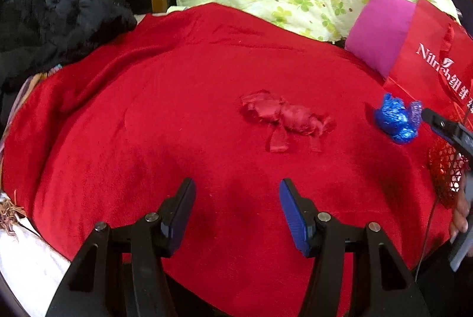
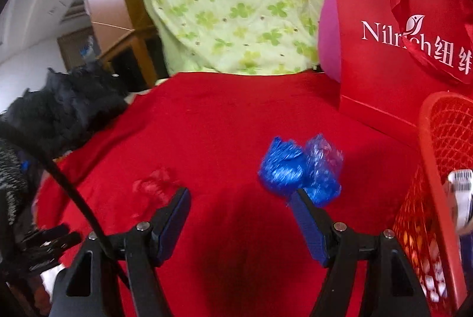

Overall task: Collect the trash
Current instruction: 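Grasp the blue plastic bags with the right tool while the left tool grasps the red ribbon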

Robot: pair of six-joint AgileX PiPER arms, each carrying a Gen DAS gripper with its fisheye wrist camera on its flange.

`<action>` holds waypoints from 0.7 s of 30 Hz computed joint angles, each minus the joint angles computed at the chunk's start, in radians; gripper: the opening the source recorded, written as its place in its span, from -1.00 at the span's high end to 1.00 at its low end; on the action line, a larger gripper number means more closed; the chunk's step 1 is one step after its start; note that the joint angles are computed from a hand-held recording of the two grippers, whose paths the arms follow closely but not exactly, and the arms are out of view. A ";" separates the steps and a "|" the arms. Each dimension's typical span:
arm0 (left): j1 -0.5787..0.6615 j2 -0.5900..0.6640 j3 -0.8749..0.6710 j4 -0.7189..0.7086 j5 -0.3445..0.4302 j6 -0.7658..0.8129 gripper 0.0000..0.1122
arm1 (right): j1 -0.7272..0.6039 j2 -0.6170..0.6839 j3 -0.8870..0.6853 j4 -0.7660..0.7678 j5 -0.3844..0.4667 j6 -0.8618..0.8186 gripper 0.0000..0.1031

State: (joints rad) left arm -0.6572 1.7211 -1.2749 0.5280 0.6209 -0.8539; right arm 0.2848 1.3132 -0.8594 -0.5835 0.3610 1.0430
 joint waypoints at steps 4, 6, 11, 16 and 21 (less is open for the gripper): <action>0.063 0.044 -0.064 -0.127 -0.015 0.136 -0.07 | -0.057 0.131 -0.104 -0.019 0.033 0.016 -0.43; 0.086 0.087 -0.132 -0.187 -0.002 0.205 -0.07 | -0.086 0.175 -0.144 0.006 0.033 -0.011 -0.43; 0.118 0.215 -0.324 -0.321 0.036 0.356 -0.15 | -0.164 0.274 -0.225 0.136 0.046 -0.132 -0.43; 0.137 0.432 -0.637 -0.453 0.164 0.453 -0.17 | -0.216 0.362 -0.281 0.358 0.093 -0.340 -0.33; 0.130 0.604 -0.897 -0.505 0.292 0.441 -0.17 | -0.221 0.380 -0.281 0.366 0.093 -0.359 -0.11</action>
State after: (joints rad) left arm -0.5267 2.3249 -2.1719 0.0226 0.9125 -0.4125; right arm 0.0635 1.6934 -1.1403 -0.2177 0.4539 0.6845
